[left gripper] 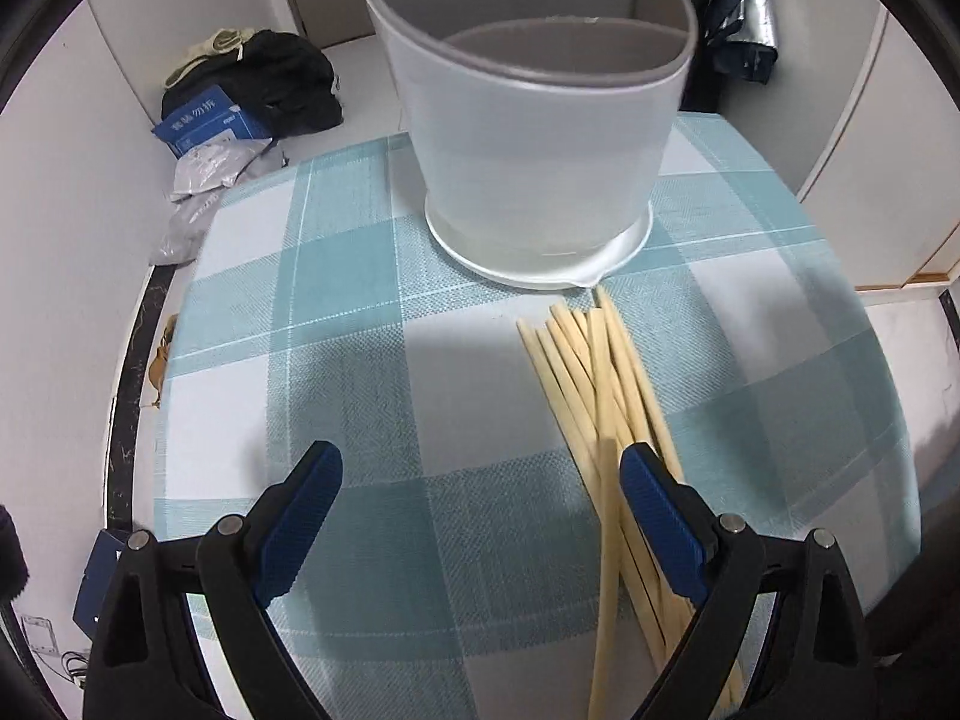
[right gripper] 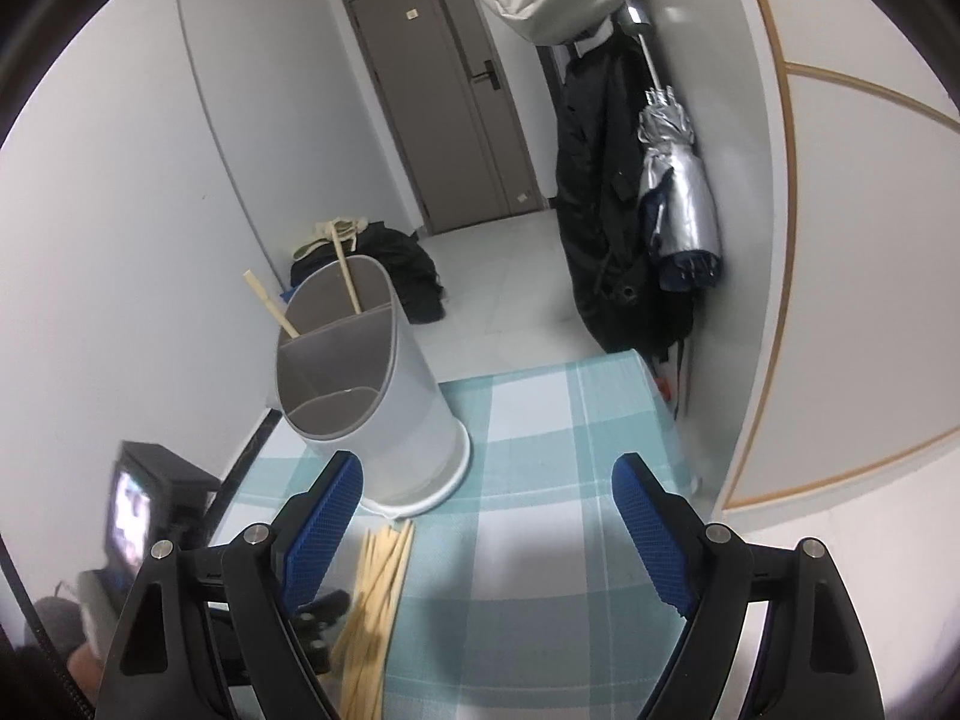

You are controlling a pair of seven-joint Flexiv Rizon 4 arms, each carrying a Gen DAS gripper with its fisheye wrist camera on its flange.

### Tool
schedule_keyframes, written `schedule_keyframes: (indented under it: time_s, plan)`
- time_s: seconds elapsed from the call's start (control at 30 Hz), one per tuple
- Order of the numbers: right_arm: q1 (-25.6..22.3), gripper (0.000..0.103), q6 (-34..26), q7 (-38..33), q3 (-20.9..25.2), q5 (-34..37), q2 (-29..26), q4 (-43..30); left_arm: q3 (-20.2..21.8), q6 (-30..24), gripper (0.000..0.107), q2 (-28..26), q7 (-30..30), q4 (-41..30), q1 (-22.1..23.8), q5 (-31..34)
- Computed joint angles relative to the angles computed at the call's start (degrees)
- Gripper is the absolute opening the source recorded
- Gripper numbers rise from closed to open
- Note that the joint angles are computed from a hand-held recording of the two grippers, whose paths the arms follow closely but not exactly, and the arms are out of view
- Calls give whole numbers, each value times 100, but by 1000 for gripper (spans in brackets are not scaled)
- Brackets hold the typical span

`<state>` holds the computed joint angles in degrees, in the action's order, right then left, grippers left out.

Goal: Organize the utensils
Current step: 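Move both tools back down to the chopstick pile, then grasp another chopstick with the left tool while the right tool grasps one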

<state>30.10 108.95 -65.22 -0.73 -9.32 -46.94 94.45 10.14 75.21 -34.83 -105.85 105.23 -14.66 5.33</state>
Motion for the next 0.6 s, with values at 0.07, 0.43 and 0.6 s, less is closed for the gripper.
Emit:
schedule_keyframes:
  time_s: [0.07,0.43,0.6]
  plan:
    - [-124,86,-45,26,135,-60,0,-23,-101,-98,91,1,96,-27,76,-56]
    - [11,86,-240,342,-71,18,82,-19,-112,-318,86,-32,-66,-196,-39,91]
    - [-112,86,-404,431,90,-56,64,-56,-165,-486,73,-75,-70,-359,-69,-2]
